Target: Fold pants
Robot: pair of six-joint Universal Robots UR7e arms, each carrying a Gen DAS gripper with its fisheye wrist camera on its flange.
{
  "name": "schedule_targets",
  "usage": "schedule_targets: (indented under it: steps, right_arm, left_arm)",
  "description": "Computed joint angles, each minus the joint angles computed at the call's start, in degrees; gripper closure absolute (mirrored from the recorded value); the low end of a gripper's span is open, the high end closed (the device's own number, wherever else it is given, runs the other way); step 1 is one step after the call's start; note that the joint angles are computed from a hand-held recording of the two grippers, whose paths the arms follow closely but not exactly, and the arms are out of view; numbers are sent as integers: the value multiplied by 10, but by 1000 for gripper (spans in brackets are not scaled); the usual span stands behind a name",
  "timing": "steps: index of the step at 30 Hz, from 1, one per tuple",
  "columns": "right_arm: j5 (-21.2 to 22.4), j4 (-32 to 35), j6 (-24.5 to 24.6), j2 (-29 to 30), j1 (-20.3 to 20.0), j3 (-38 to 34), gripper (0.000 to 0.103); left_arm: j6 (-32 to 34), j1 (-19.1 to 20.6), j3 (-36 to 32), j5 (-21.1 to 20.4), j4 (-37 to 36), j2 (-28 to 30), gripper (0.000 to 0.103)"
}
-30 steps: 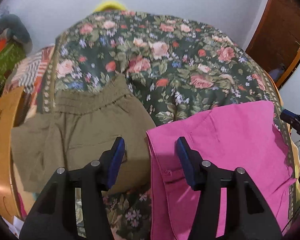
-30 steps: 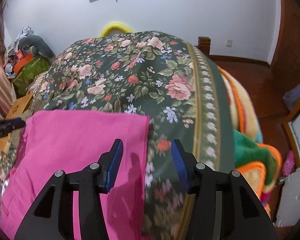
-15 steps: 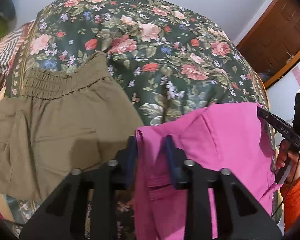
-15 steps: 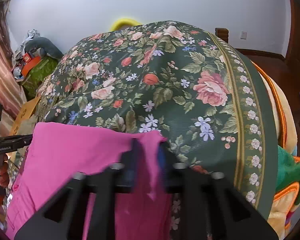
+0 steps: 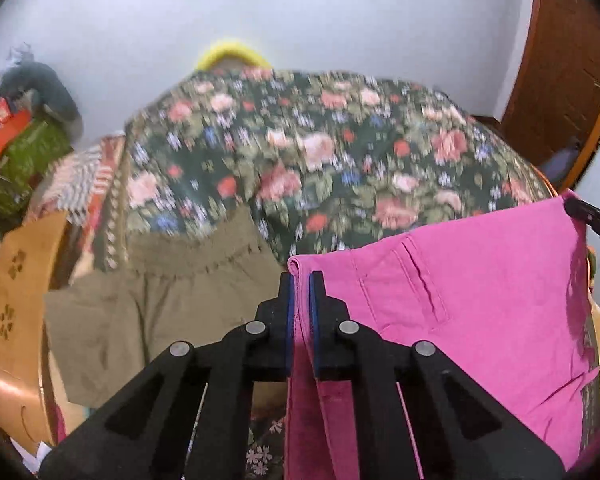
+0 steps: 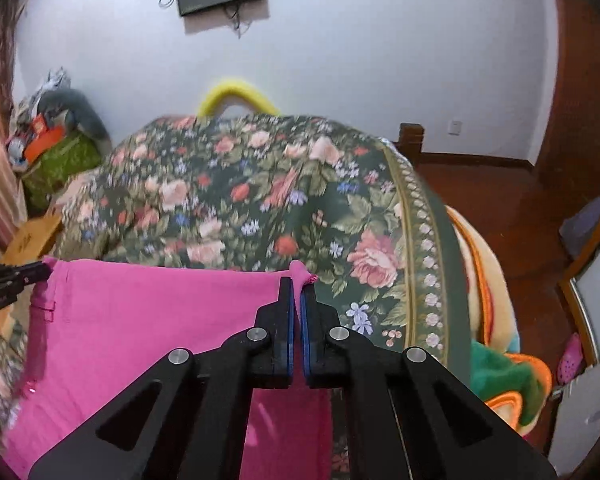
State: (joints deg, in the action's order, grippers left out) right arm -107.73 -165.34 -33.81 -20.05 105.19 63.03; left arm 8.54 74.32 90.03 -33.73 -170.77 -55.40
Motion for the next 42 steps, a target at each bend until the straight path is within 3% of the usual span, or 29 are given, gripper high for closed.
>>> schedule_targets:
  steps: [9,20,26,35,39,42]
  right_arm:
    - [58,-44,3,-99,8,132,101]
    - [99,-100,17,-237,9,342,101]
    - [68,-115,-11,-281,12,442,101]
    - [7,-120,-30,-305,-8,531,101]
    - [-25,-113,-22,-306,-17,541,100]
    - [-44,-105,-20,-313,-15,546,93]
  left_arm:
    - [64,-56,96,-2,-88,-62,96]
    - [92,-146,285,54,-221,-154,96]
    - [13,-174,387,63,-176,-205,96]
    - [-199,-189,490,40,45,-282,97]
    - [-230,-198,500,40,99,-299,97]
    - [-230,-201,491,38,126,-308,95]
